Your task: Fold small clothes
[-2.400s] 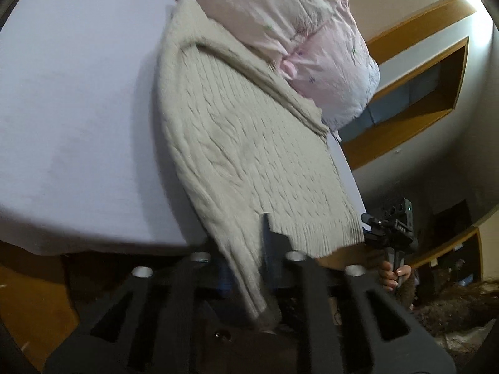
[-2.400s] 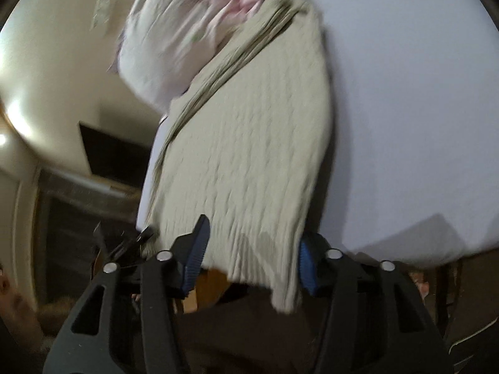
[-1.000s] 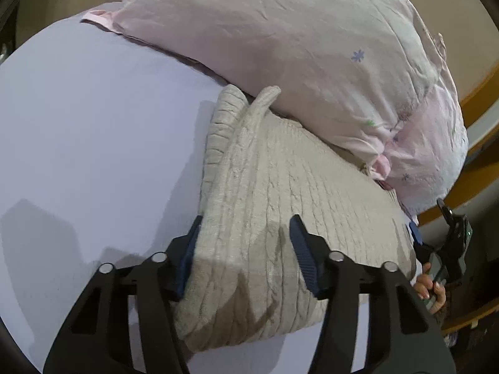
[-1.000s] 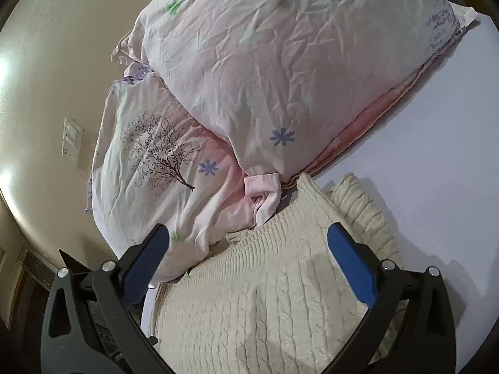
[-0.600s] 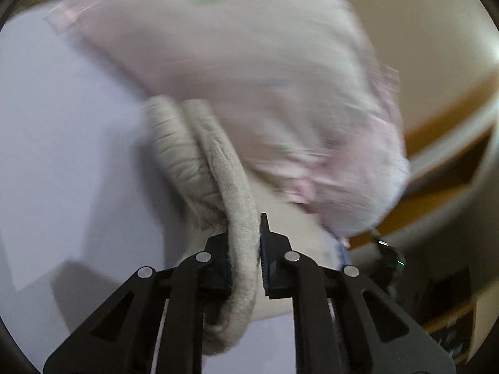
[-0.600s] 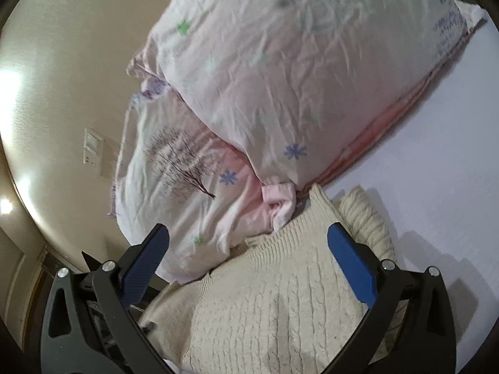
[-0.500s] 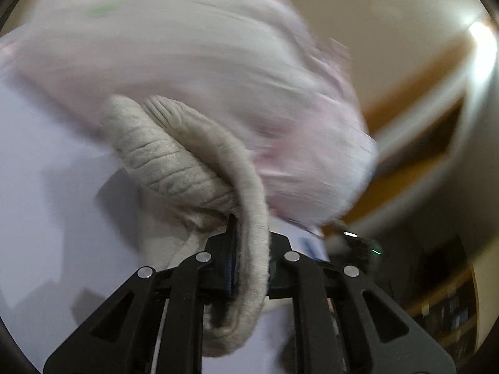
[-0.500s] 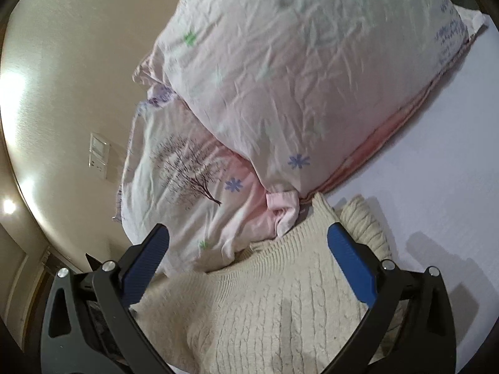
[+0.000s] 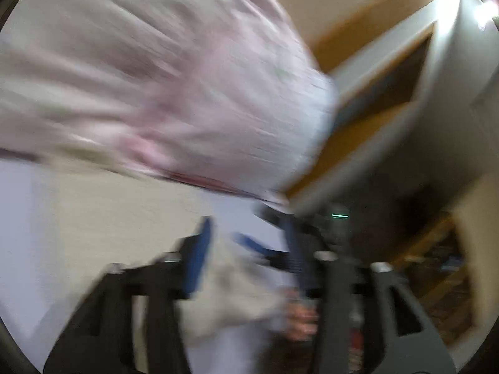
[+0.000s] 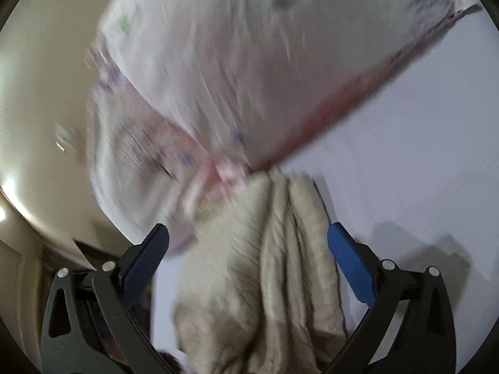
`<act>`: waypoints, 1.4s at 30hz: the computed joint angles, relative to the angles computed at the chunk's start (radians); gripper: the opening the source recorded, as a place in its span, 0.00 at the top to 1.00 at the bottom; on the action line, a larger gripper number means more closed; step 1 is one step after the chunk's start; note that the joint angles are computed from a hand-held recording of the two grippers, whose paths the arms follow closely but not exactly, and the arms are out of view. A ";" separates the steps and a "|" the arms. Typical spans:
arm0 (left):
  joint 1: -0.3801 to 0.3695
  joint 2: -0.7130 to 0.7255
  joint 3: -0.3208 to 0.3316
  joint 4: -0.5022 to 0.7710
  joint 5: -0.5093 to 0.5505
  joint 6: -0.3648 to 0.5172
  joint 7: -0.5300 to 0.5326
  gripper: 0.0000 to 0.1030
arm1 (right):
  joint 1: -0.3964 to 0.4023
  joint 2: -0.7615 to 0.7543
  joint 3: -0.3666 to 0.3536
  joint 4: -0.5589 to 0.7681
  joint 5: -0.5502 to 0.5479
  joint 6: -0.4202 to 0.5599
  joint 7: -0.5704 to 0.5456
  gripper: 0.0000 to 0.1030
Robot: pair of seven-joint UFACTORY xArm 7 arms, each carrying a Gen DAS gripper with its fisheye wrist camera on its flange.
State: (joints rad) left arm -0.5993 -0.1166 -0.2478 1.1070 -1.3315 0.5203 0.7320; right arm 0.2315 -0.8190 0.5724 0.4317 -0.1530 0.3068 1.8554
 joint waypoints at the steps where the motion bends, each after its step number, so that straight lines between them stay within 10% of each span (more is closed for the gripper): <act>1: -0.007 -0.010 0.004 -0.021 0.064 -0.050 -0.052 0.44 | -0.014 0.015 0.017 0.035 -0.020 0.036 -0.017 0.03; 9: 0.062 -0.051 0.066 -0.155 0.167 0.024 -0.148 0.39 | -0.057 0.171 0.076 0.207 -0.103 0.162 -0.143 0.14; 10: 0.062 -0.041 0.059 -0.149 0.183 0.023 -0.161 0.39 | -0.019 0.238 0.040 0.221 -0.118 0.159 -0.157 0.23; 12: 0.059 -0.048 0.055 -0.165 0.191 0.035 -0.157 0.36 | -0.016 0.301 0.054 0.278 -0.149 0.237 -0.192 0.77; 15: 0.045 -0.018 0.028 -0.142 0.232 0.000 -0.187 0.33 | -0.030 0.194 0.091 0.261 -0.227 0.291 -0.062 0.83; 19: 0.025 -0.007 0.021 -0.141 0.226 -0.021 -0.168 0.25 | 0.031 0.130 0.060 0.230 -0.173 0.443 -0.007 0.80; 24: 0.010 0.027 -0.003 -0.121 0.292 -0.056 -0.204 0.22 | 0.108 0.140 -0.012 0.191 -0.101 0.416 0.000 0.10; 29: 0.004 0.064 -0.018 -0.109 0.355 -0.093 -0.287 0.19 | 0.140 0.127 -0.036 0.181 -0.058 0.478 0.011 0.10; 32: 0.002 0.086 -0.018 -0.098 0.283 -0.079 -0.260 0.20 | 0.143 0.154 -0.058 0.165 -0.069 0.386 -0.015 0.12; 36: 0.017 0.106 -0.022 -0.084 0.204 -0.034 -0.185 0.46 | 0.126 0.184 -0.052 0.122 -0.094 0.188 -0.020 0.62; 42: 0.067 -0.058 0.038 -0.190 0.148 0.075 -0.003 0.57 | 0.076 0.243 0.003 0.085 -0.108 -0.200 -0.057 0.70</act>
State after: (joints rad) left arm -0.5322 -0.1746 -0.2097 0.9168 -1.1835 0.5955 0.7288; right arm 0.3073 -0.5763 0.5750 0.5168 -0.2609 0.1073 1.7981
